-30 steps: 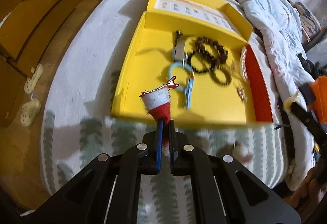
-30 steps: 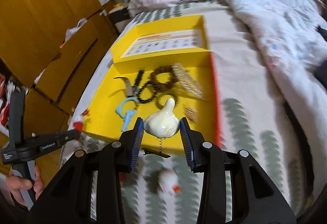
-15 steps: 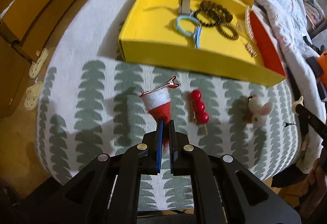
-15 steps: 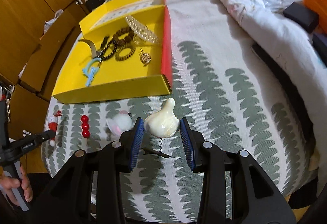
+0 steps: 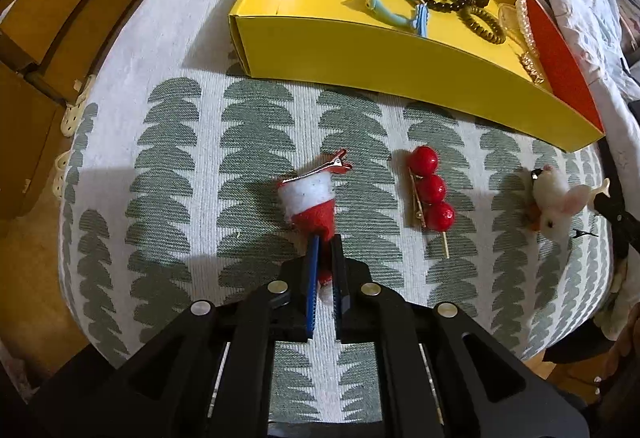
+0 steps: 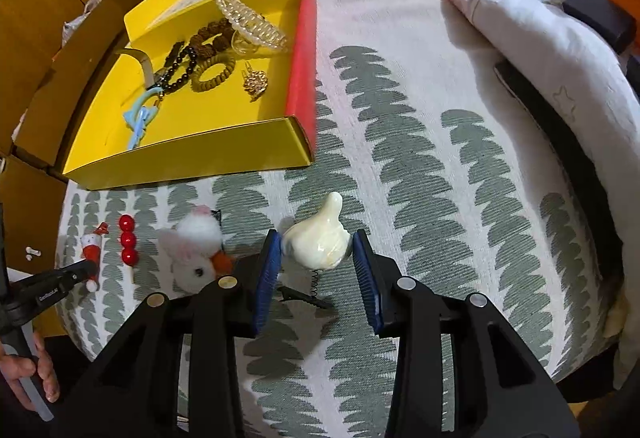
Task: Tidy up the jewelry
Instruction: 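Carry both items out of the tray and release them on the bedspread, then move both open grippers back over the tray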
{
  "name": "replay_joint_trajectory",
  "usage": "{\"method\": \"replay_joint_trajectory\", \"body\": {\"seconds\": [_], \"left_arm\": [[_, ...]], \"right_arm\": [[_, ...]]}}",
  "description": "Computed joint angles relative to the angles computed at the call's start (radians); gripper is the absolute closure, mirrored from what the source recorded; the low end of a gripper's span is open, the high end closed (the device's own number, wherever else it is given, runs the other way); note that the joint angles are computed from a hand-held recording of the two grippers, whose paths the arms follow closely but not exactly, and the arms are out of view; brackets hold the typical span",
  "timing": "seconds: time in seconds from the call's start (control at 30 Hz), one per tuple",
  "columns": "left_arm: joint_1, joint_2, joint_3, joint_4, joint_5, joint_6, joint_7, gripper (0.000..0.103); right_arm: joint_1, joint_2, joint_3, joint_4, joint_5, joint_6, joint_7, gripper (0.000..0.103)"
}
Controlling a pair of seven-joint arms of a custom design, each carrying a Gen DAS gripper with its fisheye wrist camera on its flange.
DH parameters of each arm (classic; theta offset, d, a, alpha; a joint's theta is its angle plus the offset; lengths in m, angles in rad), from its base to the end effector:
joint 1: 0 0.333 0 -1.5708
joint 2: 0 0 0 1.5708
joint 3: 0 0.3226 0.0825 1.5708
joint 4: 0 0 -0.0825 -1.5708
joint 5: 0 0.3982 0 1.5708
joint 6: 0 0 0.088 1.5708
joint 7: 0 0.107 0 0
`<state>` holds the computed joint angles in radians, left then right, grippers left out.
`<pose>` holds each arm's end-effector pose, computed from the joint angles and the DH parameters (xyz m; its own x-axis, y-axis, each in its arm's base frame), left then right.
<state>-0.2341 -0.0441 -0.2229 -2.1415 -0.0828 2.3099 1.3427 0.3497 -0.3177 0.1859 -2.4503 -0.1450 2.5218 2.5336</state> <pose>0.5038 -0.2506 0.4435 -0.1885 -0.9762 0.1073 -0.9678 0.1661 -0.1890 0.4118 0.2490 0.4545 -0.2776 -0.9410 -0.1934 -0.8754 0.3307 -0.3525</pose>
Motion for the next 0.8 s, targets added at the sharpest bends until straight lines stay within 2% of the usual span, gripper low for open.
{"method": "replay_joint_trajectory", "body": {"seconds": [0.07,0.3,0.4,0.5,0.57,0.8], "left_arm": [[0.000,0.001,0.001,0.003,-0.004,-0.003,0.005,0.093],[0.000,0.000,0.000,0.010,0.002,-0.007,0.005,0.090],[0.002,-0.012,0.004,0.007,-0.018,-0.010,0.020,0.084],[0.002,-0.036,0.004,-0.004,-0.027,0.005,0.025,0.074],[0.001,-0.052,0.004,-0.014,-0.027,0.016,0.026,0.061],[-0.003,-0.085,0.012,-0.012,-0.067,0.048,0.064,0.061]], "right_arm": [[0.004,0.006,-0.005,0.007,0.009,-0.010,-0.011,0.063],[-0.002,0.001,0.001,0.012,-0.012,-0.024,0.010,0.062],[-0.010,-0.019,0.006,0.008,-0.028,-0.023,0.026,0.062],[-0.020,-0.036,0.016,0.012,-0.054,-0.026,0.048,0.061],[-0.025,-0.044,0.021,0.018,-0.069,-0.025,0.058,0.061],[-0.035,-0.040,0.036,0.046,-0.119,0.052,0.084,0.061]]}}
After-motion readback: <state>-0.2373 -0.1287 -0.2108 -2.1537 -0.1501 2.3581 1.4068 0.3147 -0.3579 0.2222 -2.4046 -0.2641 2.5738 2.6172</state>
